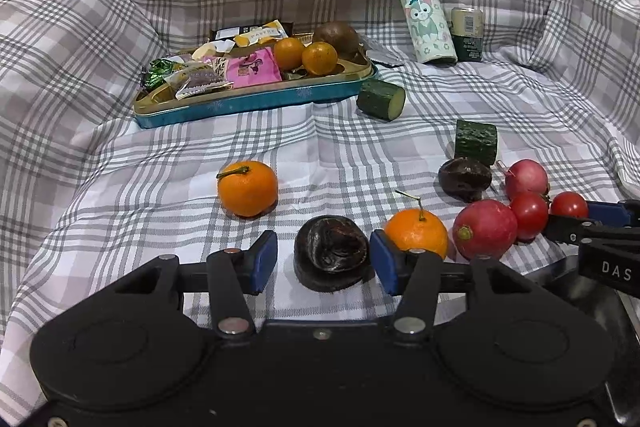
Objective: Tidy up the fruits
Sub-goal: 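Lift the dark plum with the left tool while the right tool grasps the red tomato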
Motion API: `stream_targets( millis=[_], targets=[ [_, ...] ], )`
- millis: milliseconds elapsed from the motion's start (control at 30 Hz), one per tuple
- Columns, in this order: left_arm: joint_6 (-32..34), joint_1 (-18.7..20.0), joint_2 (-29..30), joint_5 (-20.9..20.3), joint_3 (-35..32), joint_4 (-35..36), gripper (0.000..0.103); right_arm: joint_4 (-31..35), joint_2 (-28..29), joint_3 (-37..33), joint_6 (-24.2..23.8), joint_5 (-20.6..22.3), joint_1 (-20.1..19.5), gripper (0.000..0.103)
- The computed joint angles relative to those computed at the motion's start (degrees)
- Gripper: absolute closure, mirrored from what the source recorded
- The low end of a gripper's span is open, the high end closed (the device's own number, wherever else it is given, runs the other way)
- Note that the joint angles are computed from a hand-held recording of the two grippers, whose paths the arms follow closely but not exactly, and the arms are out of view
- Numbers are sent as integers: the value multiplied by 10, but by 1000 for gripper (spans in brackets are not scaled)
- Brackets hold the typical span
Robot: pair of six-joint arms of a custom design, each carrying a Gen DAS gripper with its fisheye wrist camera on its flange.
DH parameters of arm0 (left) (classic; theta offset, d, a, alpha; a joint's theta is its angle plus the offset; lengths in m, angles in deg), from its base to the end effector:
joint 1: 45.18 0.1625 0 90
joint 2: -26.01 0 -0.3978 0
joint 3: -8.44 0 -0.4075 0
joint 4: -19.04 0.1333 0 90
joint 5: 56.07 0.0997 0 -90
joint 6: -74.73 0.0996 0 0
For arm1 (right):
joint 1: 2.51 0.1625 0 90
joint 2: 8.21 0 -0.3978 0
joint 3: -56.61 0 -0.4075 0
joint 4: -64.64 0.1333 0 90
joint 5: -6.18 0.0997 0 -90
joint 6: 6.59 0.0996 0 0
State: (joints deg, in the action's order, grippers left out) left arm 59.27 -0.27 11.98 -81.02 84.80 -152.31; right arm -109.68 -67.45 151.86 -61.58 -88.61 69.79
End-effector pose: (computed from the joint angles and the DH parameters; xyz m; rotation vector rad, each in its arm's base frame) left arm -0.3259 -0.6406 -0.1092 0.3225 2.1032 -0.9863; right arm -0.0857 -0.6796 0.2732 0.7406 -2.3390 0.8253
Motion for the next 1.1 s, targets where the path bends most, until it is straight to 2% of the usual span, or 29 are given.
stream_targets(
  millis=[267, 467, 533, 667, 800, 1067, 1100],
  targets=[
    [25, 1, 9, 3, -6, -28, 44, -6, -2, 3, 0, 6, -2, 68],
    [56, -4, 21, 20, -13, -39, 44, -17, -3, 7, 3, 4, -2, 68],
    [51, -5, 16, 21, -8, -27, 44, -20, -5, 9, 1, 5, -3, 68],
    [-2, -7, -4, 12, 9, 62, 45, -27, -9, 15, -1, 5, -3, 68],
    [32, -10, 10, 29, -3, 35, 45, -29, -12, 19, -3, 8, -3, 68],
    [37, -2, 19, 23, -21, 15, 45, -20, -11, 16, -4, 6, -2, 68],
    [39, -1, 19, 21, -21, 13, 48, -19, -11, 16, -4, 6, -2, 68]
  ],
)
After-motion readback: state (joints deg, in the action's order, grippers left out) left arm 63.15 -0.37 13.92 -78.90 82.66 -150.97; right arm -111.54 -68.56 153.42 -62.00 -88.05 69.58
